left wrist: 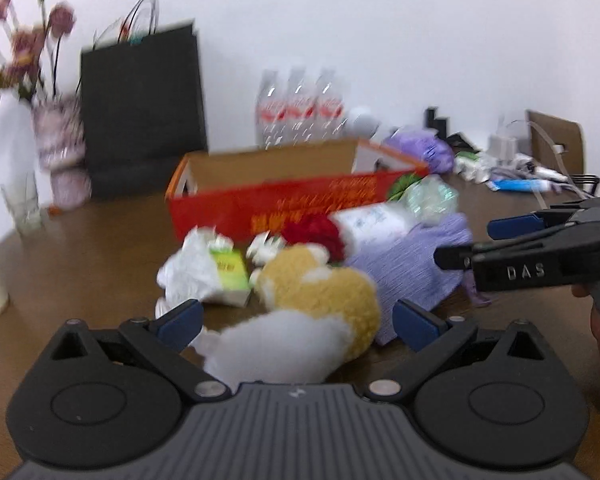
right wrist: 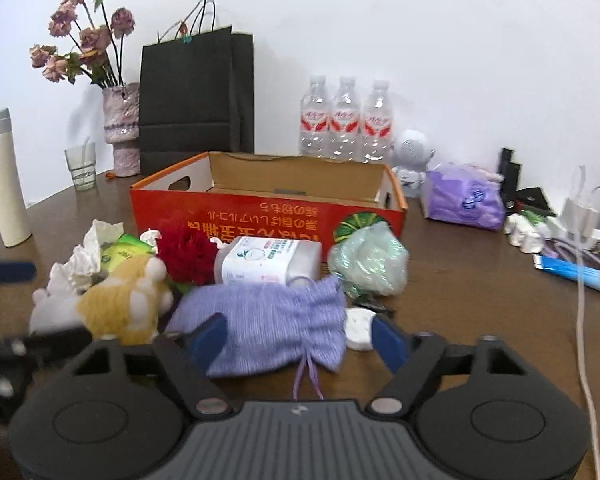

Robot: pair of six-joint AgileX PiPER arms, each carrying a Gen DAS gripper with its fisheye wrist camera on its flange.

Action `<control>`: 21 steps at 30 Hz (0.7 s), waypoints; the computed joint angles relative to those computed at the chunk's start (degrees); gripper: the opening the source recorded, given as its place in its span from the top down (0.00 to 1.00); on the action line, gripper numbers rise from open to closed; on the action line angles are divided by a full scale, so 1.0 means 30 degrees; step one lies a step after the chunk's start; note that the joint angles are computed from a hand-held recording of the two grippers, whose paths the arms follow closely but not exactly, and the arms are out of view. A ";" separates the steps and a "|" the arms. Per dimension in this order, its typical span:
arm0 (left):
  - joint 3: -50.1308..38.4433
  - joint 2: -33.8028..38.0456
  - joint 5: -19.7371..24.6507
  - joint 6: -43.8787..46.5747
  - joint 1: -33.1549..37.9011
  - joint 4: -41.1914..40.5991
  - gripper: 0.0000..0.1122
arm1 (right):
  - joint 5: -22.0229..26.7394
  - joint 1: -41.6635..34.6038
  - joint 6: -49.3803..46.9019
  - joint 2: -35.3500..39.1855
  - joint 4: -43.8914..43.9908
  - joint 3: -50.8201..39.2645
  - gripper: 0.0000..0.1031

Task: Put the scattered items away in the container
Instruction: 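Grasp the plush sheep with the left tool while the right tool grasps the lavender pouch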

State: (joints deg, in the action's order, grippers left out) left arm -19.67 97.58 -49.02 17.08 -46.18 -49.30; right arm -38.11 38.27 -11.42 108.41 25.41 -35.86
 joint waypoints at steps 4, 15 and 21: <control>0.0035 0.0746 0.0025 -0.0101 0.0153 0.0483 0.27 | 0.1438 -0.1142 0.2878 0.0657 -0.3123 -0.1268 0.32; 0.0421 -0.0270 -0.2272 0.3967 -0.8681 -1.1753 0.57 | 0.0802 -0.0338 0.3607 -0.0610 -0.4289 0.1502 0.81; 0.1938 -0.3269 -0.2086 0.2407 -1.2963 -1.3437 0.33 | 0.2708 0.1061 0.1932 -0.4579 -0.1700 0.5197 0.67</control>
